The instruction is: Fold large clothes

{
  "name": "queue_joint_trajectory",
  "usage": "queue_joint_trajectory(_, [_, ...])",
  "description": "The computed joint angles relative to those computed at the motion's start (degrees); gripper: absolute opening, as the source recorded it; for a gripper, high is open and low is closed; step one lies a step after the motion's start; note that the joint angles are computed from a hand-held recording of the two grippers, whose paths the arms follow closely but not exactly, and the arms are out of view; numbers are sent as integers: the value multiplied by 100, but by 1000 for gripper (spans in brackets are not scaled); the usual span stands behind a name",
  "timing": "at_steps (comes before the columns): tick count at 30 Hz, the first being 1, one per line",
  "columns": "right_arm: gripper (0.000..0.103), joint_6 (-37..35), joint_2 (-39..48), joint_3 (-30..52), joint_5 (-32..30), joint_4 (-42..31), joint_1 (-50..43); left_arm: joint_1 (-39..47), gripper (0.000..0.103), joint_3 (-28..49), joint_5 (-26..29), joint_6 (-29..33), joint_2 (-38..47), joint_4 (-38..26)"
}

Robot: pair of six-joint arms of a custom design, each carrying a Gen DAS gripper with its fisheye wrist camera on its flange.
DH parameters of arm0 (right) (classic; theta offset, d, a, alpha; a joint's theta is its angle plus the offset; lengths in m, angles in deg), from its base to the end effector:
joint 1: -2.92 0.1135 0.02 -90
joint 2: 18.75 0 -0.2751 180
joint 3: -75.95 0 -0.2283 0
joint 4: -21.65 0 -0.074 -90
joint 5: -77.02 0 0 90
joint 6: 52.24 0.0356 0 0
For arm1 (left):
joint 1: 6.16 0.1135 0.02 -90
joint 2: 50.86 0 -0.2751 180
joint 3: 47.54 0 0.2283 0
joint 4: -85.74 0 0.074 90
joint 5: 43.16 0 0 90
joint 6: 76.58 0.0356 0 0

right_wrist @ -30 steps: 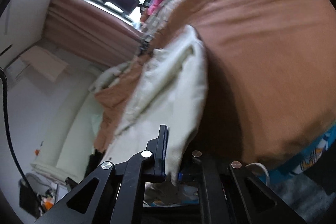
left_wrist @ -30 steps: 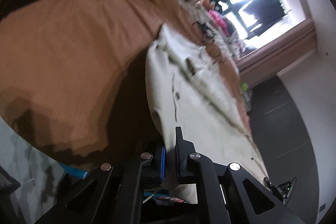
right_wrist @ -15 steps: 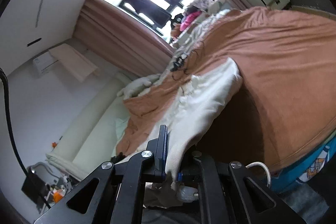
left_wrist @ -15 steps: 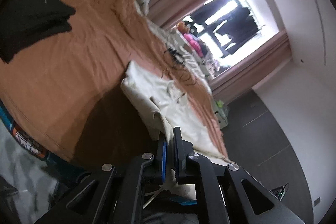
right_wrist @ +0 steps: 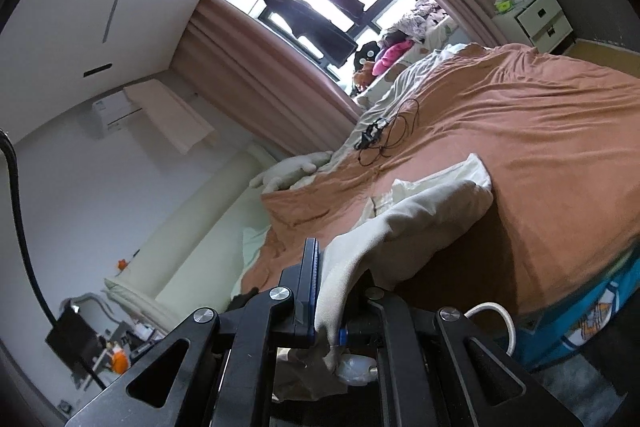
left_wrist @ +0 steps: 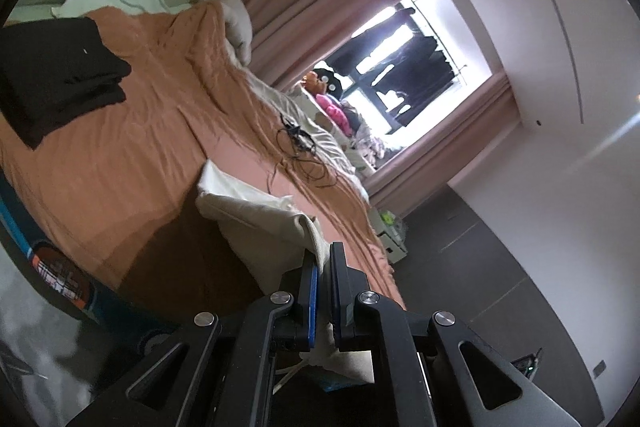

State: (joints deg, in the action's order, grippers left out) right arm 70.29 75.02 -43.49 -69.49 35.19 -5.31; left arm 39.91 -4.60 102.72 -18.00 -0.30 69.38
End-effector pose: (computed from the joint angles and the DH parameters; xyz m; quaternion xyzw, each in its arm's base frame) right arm 0.3183 -0.0160 0.2314 -0.0048 0.7700 0.4851 0.4145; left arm 0.1304 0.0929 0.2575 -0.2646 0.7376 -0.3283 0.5275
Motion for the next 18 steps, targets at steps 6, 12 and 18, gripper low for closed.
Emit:
queue_joint_trajectory(6, [8, -340, -64, -325, 38, -104, -90, 212, 5, -232, 204, 391, -215, -362])
queue_joint_trajectory(12, [8, -400, 307, -164, 150, -34, -48, 22, 5, -293, -65, 334, 97, -6])
queue_joint_trajectory(18, [8, -424, 698, 378, 356, -191, 124, -215, 5, -225, -207, 183, 650, 630])
